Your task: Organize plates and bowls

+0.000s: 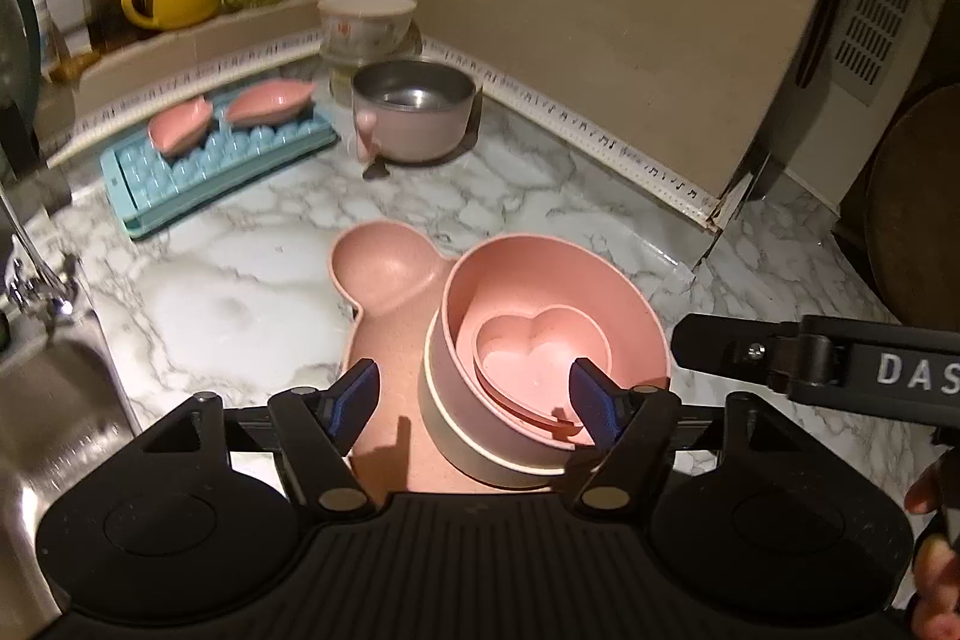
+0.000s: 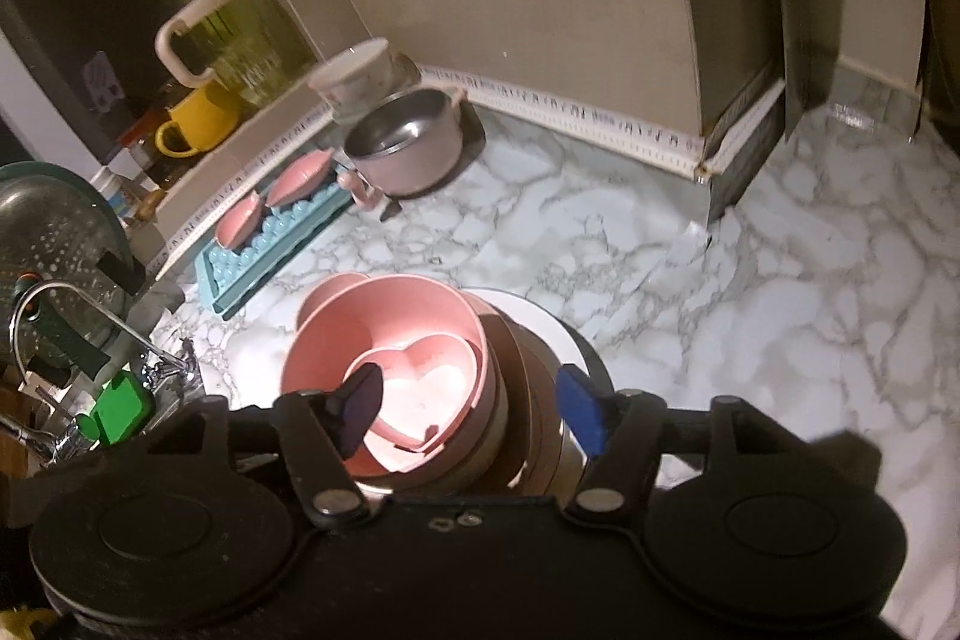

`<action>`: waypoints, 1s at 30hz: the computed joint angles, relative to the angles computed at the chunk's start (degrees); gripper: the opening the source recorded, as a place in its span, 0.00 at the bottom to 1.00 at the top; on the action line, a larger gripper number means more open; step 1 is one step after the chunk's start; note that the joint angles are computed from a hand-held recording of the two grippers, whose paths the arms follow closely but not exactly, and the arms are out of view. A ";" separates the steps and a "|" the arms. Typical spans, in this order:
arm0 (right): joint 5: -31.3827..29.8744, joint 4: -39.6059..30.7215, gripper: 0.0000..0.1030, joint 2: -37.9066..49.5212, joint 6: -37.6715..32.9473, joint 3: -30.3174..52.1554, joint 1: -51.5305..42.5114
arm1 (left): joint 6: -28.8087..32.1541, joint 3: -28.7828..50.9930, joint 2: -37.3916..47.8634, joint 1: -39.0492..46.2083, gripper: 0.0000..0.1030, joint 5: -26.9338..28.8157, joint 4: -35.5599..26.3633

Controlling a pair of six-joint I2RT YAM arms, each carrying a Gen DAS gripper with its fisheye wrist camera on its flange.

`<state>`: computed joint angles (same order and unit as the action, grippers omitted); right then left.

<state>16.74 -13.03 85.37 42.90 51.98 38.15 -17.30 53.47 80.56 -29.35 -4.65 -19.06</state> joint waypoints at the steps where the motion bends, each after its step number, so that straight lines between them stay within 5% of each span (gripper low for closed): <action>1: 0.48 0.21 0.65 -0.71 -0.27 -0.52 0.41 | 0.40 -0.49 -0.75 -0.04 0.68 -0.12 0.17; 15: 12.40 3.70 0.92 -12.70 -3.52 -9.49 9.96 | 3.95 -9.44 -12.89 -2.70 0.82 0.45 3.37; 18: 15.52 4.01 0.98 -14.77 -3.87 -11.01 12.39 | 4.50 -10.86 -15.25 -3.49 0.99 0.33 3.80; 30: 24.64 4.89 1.00 -20.04 -0.10 -16.32 20.15 | 2.70 -14.22 -21.14 -3.90 1.00 1.77 1.18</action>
